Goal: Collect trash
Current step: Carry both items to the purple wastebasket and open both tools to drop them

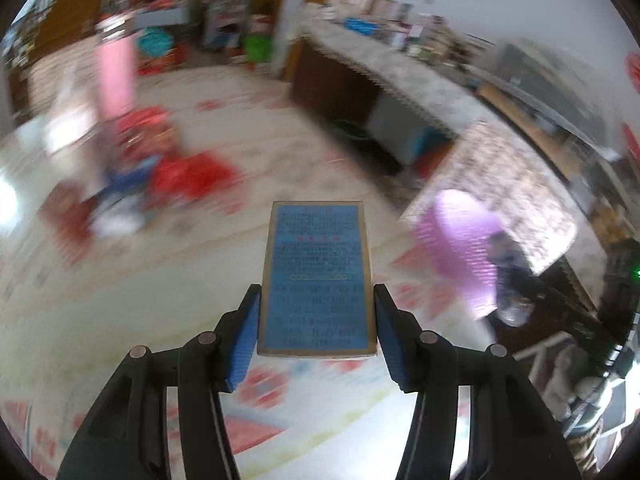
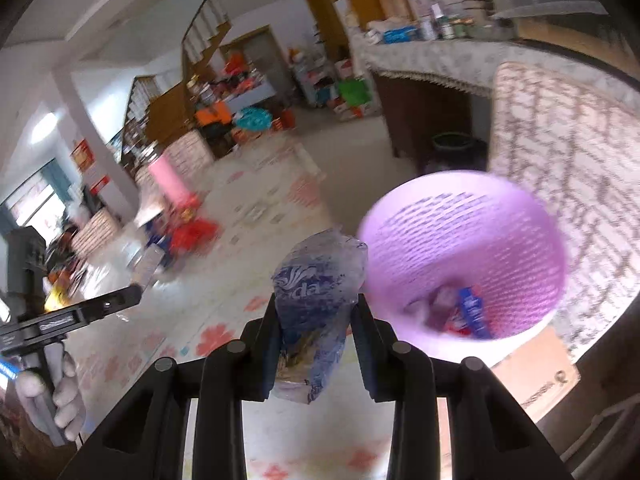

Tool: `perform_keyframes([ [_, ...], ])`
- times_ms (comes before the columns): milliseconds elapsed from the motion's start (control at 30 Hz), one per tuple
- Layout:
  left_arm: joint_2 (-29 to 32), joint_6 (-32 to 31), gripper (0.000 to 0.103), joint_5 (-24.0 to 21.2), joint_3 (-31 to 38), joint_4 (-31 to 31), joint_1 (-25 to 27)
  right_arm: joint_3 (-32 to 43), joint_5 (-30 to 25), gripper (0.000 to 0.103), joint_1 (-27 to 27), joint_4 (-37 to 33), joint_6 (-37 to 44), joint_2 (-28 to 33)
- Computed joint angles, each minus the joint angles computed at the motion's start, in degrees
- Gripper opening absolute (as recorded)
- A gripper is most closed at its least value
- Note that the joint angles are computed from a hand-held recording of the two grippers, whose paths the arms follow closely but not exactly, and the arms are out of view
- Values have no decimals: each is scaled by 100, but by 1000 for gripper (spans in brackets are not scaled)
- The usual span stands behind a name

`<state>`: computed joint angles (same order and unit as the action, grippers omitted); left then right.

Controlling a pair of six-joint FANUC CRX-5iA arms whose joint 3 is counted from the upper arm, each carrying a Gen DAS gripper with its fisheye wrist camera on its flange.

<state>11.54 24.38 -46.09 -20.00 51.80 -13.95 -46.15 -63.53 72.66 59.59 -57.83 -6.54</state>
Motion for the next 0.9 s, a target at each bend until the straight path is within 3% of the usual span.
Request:
perform_keyframes([
  [233, 539, 211, 53, -298, 907, -105, -1084, -416, -935, 36, 341, -656, -329, -674],
  [433, 1256, 808, 54, -342, 1837, -387, -1784, -727, -1053, 39, 265, -884, -411, -1045],
  [500, 1392, 1000, 67, -346, 2021, -545, -1871, -818, -986, 41, 186, -920, -476, -1117],
  [600, 1389, 1160, 77, -286, 2065, -711, -1894, -988, -883, 52, 157, -817, -765, -1195],
  [900, 717, 1028, 80, 206, 1295, -887, -1524, -956, -544, 53, -11, -444, -809, -1019],
])
